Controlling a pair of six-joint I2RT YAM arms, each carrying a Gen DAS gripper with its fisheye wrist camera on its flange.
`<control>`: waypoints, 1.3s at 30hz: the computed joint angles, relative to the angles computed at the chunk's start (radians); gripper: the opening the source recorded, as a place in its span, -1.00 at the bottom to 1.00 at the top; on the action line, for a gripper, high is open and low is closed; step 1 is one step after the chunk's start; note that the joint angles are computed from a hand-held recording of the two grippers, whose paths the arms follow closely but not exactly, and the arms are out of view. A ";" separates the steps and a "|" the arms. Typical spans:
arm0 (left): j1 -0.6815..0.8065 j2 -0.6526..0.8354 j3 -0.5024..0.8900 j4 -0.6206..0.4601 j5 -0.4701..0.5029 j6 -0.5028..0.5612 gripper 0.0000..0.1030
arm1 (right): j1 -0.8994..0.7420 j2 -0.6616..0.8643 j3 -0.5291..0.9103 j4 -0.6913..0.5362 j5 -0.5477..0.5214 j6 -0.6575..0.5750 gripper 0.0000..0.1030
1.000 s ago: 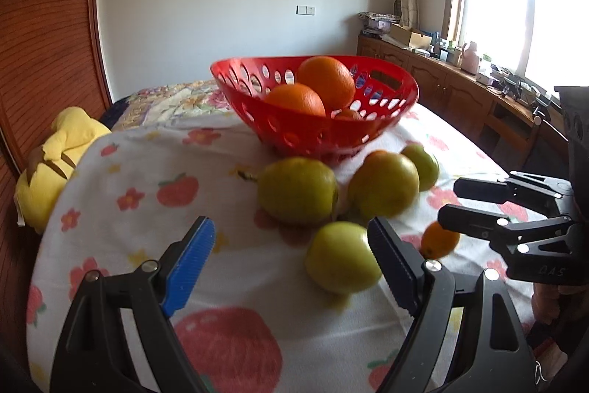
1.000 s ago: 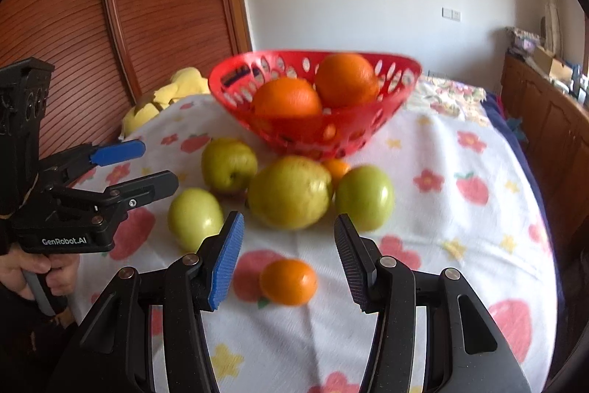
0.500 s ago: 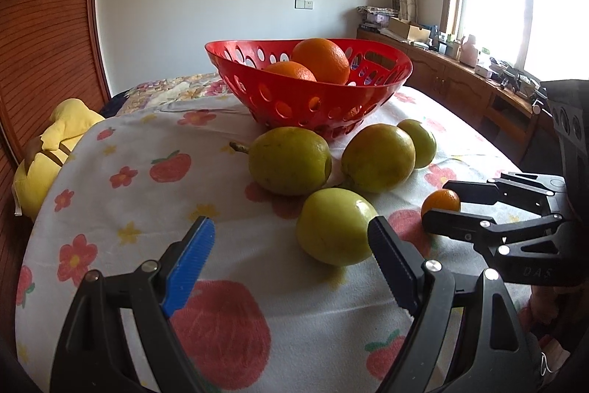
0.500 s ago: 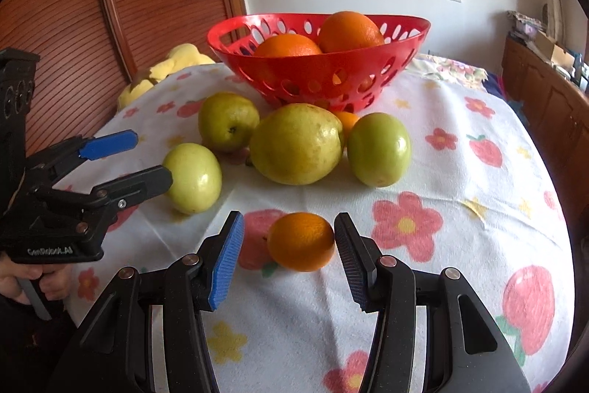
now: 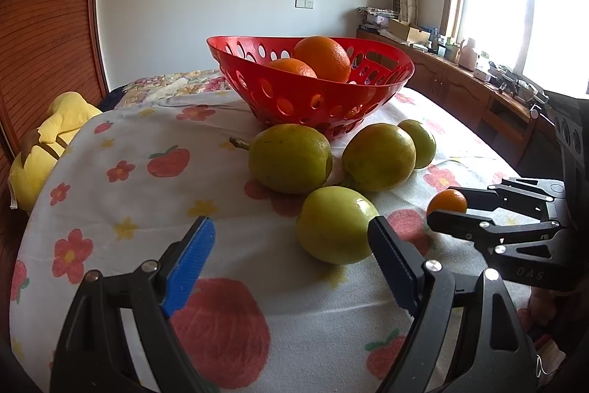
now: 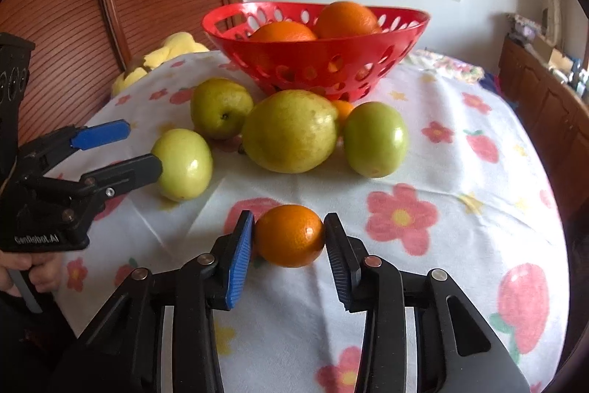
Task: Organize fruits
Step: 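Close the right tool on a small tangerine on the tablecloth, then grasp a yellow-green pear with the left tool while the right tool holds the tangerine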
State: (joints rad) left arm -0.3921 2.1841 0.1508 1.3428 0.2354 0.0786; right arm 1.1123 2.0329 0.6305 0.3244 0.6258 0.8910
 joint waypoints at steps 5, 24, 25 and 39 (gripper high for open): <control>-0.009 0.003 -0.001 0.005 -0.008 -0.002 0.66 | -0.007 -0.014 -0.059 0.083 -0.003 0.008 -0.24; -0.111 -0.100 0.070 -0.231 -0.055 -0.021 0.66 | 0.012 -0.006 -0.069 0.101 0.030 0.021 -0.24; -0.116 -0.100 0.074 -0.236 -0.061 -0.019 0.66 | 0.011 -0.005 -0.068 0.100 0.030 0.020 -0.24; -0.123 -0.087 0.113 -0.301 -0.039 -0.039 0.64 | 0.012 -0.003 -0.068 0.102 0.030 0.022 -0.24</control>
